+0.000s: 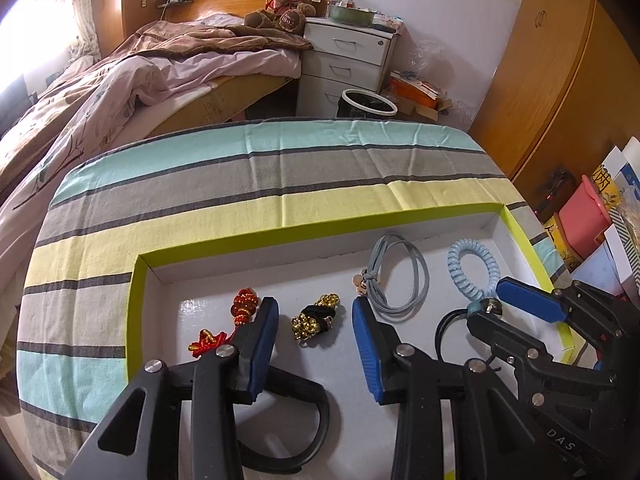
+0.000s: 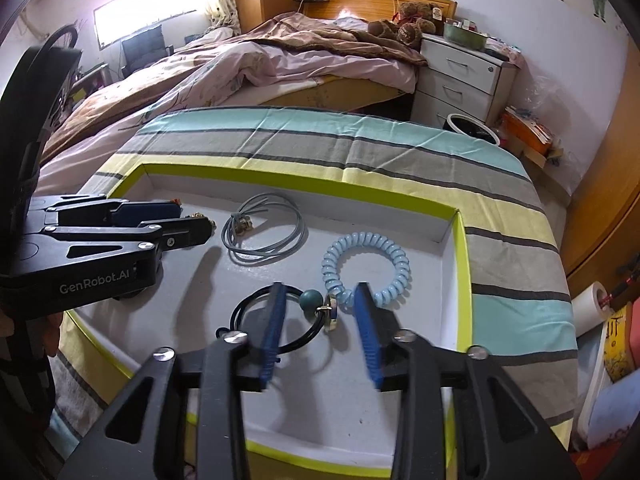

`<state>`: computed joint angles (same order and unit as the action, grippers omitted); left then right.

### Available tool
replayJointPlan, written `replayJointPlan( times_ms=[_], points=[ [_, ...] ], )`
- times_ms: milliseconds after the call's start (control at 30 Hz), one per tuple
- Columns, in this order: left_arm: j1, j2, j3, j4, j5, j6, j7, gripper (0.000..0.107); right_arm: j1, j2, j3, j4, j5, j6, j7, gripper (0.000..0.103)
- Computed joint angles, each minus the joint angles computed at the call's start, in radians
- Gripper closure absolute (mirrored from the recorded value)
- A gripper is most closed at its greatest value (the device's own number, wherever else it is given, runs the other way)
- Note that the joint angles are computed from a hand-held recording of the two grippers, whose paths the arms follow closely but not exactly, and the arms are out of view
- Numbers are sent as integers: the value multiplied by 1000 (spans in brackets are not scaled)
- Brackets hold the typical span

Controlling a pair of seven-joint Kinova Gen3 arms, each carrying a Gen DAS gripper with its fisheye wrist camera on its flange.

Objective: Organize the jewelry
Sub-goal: 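Open left tool to drop gold charm while right tool releases black cord in box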

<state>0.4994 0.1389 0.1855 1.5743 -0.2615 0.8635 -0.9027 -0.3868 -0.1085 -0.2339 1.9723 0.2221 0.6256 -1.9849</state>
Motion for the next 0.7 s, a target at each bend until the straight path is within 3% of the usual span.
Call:
replayJointPlan(
  times_ms=[300, 700],
  points=[
    [15, -70, 22, 29, -31, -2, 36, 68, 18, -54, 28, 21, -97, -21, 58, 64],
    [11, -193, 110, 109, -59, -5, 131, 65, 47, -207, 54, 86, -215, -2, 166, 64]
  ],
)
